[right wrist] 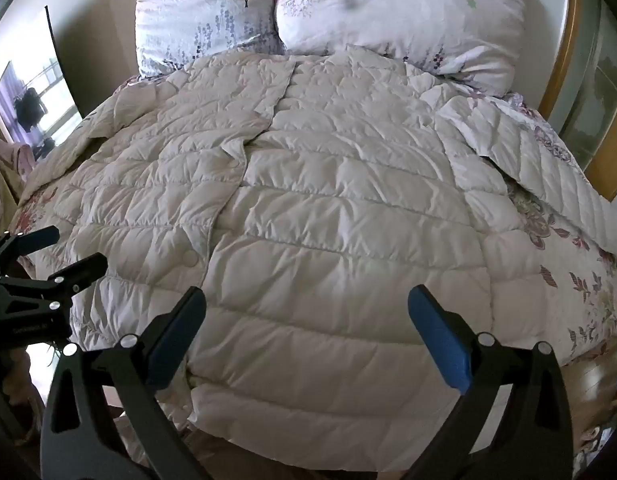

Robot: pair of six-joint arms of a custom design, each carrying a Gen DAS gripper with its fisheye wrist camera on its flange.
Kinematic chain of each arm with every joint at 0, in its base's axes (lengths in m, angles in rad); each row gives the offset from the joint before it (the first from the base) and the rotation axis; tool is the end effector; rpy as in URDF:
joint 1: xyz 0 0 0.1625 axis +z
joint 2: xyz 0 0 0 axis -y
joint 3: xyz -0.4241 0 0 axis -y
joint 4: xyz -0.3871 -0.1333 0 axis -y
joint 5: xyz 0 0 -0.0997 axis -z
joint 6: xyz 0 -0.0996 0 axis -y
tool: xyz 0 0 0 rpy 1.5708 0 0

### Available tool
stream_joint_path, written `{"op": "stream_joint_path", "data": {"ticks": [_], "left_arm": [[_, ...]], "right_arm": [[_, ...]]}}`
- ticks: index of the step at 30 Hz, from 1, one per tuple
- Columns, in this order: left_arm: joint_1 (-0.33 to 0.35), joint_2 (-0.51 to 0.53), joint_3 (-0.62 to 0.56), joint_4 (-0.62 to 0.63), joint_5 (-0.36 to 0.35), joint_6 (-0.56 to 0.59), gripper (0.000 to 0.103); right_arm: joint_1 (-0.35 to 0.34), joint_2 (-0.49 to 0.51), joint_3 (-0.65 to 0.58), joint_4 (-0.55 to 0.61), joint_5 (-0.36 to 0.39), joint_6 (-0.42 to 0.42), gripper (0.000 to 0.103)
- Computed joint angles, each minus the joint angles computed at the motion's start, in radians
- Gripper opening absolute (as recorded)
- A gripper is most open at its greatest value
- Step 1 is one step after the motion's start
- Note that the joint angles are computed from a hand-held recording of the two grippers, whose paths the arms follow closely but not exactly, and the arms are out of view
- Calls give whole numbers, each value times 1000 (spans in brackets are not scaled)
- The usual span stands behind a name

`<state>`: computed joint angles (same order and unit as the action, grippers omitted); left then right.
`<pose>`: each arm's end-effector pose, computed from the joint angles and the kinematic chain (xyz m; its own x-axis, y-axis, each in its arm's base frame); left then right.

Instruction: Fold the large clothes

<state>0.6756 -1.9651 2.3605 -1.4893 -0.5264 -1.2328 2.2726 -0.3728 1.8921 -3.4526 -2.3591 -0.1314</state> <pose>-0.0656 -0.3338 0.3147 -0.6555 -0.3118 -0.6878 0.2256 0.7883 -0.5725 0.3920 -0.3666 -0.0999 -0.6157 -0.3544 0.7038 -0.6903 0.6734 -0.2647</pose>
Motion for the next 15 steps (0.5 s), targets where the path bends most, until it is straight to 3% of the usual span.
{"op": "stream_joint_path", "data": {"ticks": [15], "left_arm": [[-1,0,0,3,1,-2,102]], "right_arm": [[1,0,0,1,-3,0,101]]}}
